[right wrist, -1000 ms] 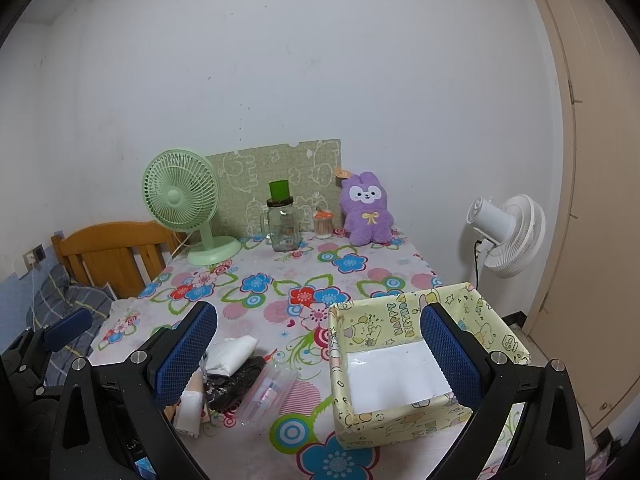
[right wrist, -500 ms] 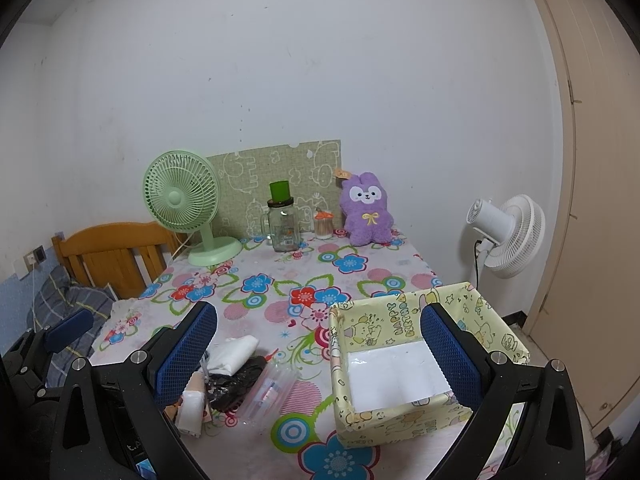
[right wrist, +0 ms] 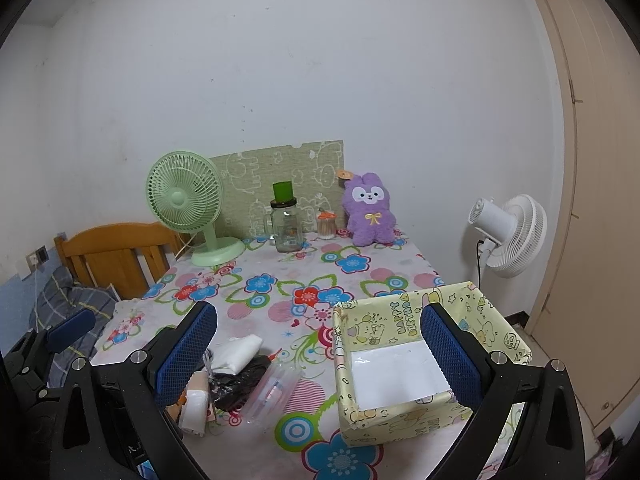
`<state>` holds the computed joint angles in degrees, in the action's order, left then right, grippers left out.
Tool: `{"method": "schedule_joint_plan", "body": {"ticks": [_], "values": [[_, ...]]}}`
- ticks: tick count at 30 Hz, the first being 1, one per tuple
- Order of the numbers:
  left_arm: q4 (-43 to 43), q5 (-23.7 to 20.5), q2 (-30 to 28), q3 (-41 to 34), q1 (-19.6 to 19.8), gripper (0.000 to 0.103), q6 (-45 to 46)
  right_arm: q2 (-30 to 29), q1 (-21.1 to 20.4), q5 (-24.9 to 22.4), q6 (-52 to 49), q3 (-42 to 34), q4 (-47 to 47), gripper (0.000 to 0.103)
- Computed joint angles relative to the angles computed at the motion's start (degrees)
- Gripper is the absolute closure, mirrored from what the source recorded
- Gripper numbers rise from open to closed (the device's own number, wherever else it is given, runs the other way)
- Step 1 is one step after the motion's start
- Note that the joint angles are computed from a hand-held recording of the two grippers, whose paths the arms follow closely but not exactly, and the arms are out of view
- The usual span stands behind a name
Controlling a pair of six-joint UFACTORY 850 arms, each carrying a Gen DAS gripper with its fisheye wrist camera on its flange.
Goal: Organize soft objects
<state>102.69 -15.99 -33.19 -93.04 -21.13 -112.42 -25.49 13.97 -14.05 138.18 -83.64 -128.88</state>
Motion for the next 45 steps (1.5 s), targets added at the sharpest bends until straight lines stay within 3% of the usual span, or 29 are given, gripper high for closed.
{"method": "schedule_joint_plan", "body": {"ticks": [19,32,38,45], "values": [[1.0,0.0,0.3,0.6,0.2,0.004,-1.0,-1.2,0.4,0.8,-3.6,-1.7,3.7,0.000],[-1.7,2.0,-1.9,-1.6,2.1,0.007,3.3,-4.9,1.3,1.4,-9.1,-5.7,10.5,0.001],[-5.4,3.1,-2.9,-2.4,2.9,0.009,7.4,-7.0,1.5,3.0,-6.7,-7.7,8.4,0.001],[-9.9,4.7,-4.4,-3.2,3.9,0.010,11.3,-9.4,2.0,3.5,-11.5,-9.7,13.1,0.001]]}}
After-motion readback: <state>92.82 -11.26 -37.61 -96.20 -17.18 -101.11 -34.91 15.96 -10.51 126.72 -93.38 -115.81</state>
